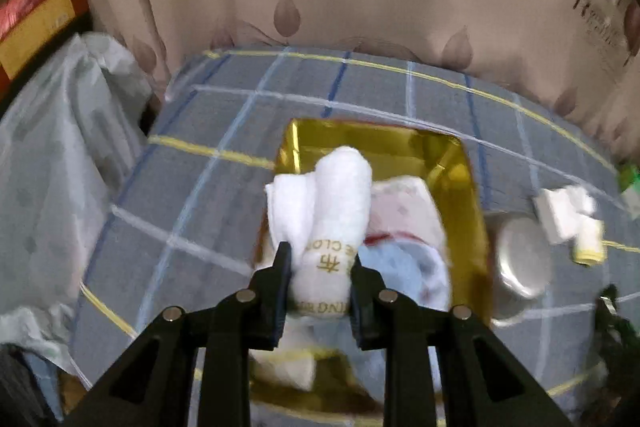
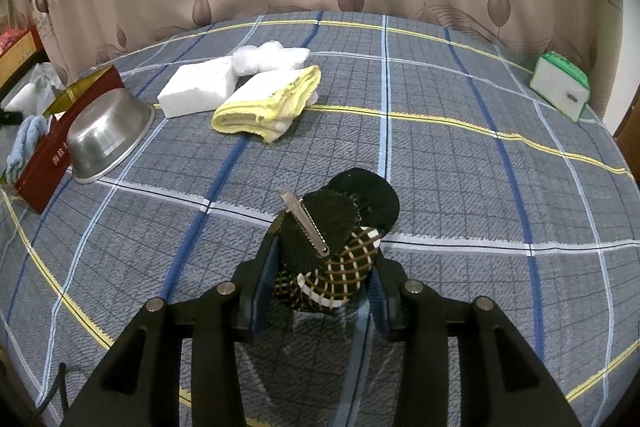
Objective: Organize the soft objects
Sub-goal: 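Place the white rolled towel into the gold tin and open the left gripper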
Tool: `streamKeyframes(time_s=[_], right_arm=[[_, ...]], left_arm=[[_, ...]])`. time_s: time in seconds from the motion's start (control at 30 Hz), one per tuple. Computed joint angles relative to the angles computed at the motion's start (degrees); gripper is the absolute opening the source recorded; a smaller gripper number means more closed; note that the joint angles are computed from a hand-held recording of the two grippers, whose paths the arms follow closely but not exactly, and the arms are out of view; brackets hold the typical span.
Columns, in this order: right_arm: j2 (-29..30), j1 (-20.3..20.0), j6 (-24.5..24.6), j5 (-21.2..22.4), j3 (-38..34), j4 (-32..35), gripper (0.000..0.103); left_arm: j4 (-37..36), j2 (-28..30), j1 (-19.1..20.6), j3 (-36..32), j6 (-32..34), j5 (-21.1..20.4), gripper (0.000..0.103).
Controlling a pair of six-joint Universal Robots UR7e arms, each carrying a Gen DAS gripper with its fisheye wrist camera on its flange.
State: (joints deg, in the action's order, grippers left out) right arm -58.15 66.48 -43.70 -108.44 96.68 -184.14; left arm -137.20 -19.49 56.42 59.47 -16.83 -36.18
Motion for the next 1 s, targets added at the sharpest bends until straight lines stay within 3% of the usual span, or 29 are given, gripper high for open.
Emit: streamKeyframes(time_s=[0.27, 0.47, 0.7, 1.0], right_arm=[[-0.1, 0.3, 1.5, -0.7, 0.1, -0.4, 0.034], [-0.9, 1.0, 0.7, -1.8, 1.6, -2.1, 0.026], [-2.9, 2.8, -0.6, -0.2, 4.5, 1.2, 0.022], [-2.0, 6.7, -4.1, 3.1, 6.7, 6.6, 0.021]], left_arm=[[4.0, 6.4, 2.9, -11.0, 5.2, -0.6, 0.027], [8.6, 8.5, 4.0, -15.1, 2.8, -1.5, 0.038], [2.7, 5.9, 3.0, -9.6, 3.1, -2.1, 0.047], [-7.9, 0.6, 0.3, 0.8, 6.7, -0.6, 0.047]])
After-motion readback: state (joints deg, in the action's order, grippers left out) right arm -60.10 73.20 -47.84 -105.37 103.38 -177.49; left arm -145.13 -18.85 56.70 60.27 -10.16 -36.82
